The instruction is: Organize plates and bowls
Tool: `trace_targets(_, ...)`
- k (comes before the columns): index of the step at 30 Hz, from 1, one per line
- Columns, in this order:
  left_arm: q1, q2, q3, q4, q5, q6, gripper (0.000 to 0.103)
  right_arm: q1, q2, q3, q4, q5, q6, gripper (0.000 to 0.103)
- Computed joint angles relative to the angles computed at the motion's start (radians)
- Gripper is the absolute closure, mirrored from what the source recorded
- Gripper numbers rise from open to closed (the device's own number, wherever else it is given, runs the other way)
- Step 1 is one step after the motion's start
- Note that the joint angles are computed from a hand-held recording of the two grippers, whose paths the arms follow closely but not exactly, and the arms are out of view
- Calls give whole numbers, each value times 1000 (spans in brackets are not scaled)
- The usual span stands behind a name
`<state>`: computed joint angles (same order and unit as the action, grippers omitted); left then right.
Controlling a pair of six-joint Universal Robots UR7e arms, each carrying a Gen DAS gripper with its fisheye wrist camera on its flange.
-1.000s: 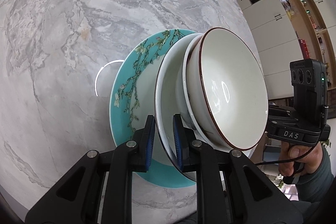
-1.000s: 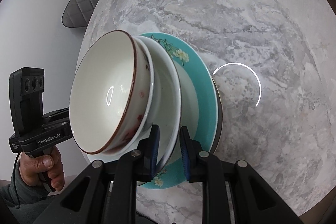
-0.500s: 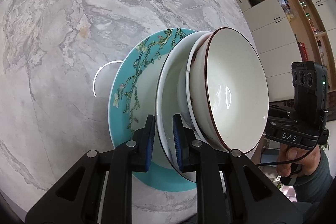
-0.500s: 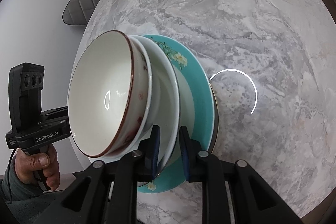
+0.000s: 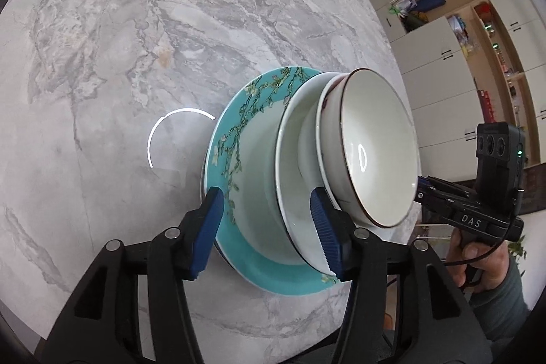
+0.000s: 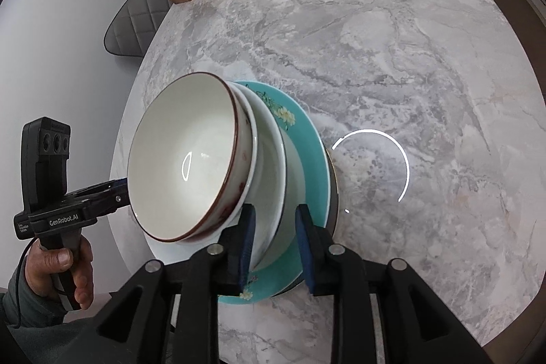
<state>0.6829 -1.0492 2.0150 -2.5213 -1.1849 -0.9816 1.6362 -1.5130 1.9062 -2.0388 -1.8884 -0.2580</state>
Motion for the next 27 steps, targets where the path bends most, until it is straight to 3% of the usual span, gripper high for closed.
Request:
trace_targets(2, -10, -23, 17, -21, -3, -8, 50, 3, -29, 13, -16, -2, 12, 62)
trace_targets(4, -33, -46, 35, -50, 9, -11, 39, 7, -58, 26, -24, -2, 25, 55)
trace_targets(8, -78, -78, 37, -37, 43, -13, 35, 28, -113, 49, -40, -10, 44, 52)
trace_targets(12, -150, -97, 20, 62, 143, -83, 23, 53, -140, 57, -39, -2, 35, 50)
trace_targets(13, -168, -97, 15, 91, 168, -117, 16, 59, -147, 57, -35, 1, 28, 49)
trace_targets(16, -234, -99, -5, 221, 251, -247, 1, 72, -167, 59, -35, 34, 10, 38)
trace_targets(21, -343, -68, -67, 489, 358, -500, 1, 115, -212, 59, -41, 21, -34, 17)
trace_targets(24, -397, -47, -96, 545, 360, -594, 0, 153, -235, 48, -26, -29, -45, 1)
trace_targets(27, -452, -15, -151, 646, 380, -673, 0, 190, -276, 56, -54, -57, -94, 0)
